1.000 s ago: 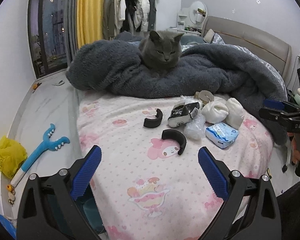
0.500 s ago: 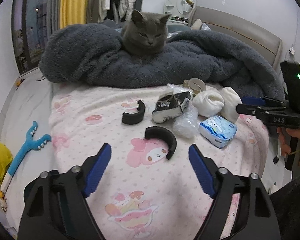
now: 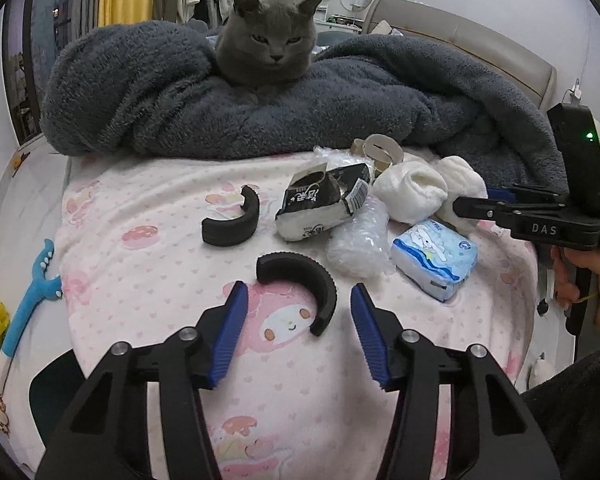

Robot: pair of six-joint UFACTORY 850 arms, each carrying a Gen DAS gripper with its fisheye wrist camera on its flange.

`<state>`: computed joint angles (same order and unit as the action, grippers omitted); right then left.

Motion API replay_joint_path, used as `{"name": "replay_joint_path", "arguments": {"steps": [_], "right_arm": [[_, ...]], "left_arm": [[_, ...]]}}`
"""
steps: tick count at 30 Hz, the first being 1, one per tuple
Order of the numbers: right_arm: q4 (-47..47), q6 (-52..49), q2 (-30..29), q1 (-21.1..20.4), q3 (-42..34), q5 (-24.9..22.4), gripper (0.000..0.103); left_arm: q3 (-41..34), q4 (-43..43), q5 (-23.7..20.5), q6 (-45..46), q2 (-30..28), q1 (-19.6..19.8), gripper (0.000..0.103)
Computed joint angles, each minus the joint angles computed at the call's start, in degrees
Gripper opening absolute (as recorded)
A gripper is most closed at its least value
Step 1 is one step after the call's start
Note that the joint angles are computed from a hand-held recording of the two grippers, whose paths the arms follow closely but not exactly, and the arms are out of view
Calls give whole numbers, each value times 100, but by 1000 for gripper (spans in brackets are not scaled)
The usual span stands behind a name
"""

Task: Collect trash
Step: 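Grasp the white tissue ball with the right gripper while the left grasps the black curved piece, then carry the tissue and black curved piece over the teal bin with both grippers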

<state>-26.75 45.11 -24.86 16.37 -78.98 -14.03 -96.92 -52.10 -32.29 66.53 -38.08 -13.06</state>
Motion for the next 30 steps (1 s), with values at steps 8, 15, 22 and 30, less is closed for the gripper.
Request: {"name": "replay_joint_path", "arguments": {"steps": [8,15,22,30], "right_arm": [[-260,244,104,-41,109,62,27],[-208,286,183,-92,201,194,26],[-1092,1303,360,-123,340,455,26],[-800,1025,299,-38,84,673,26]], "left_arm": [[-57,207,246,-278,-67,-105,53],[-269,146,74,-570,-208,-37,63],[-397,312,109,-591,-325,-128,52],[-426,342,45,-598,-328,-92,41]]}}
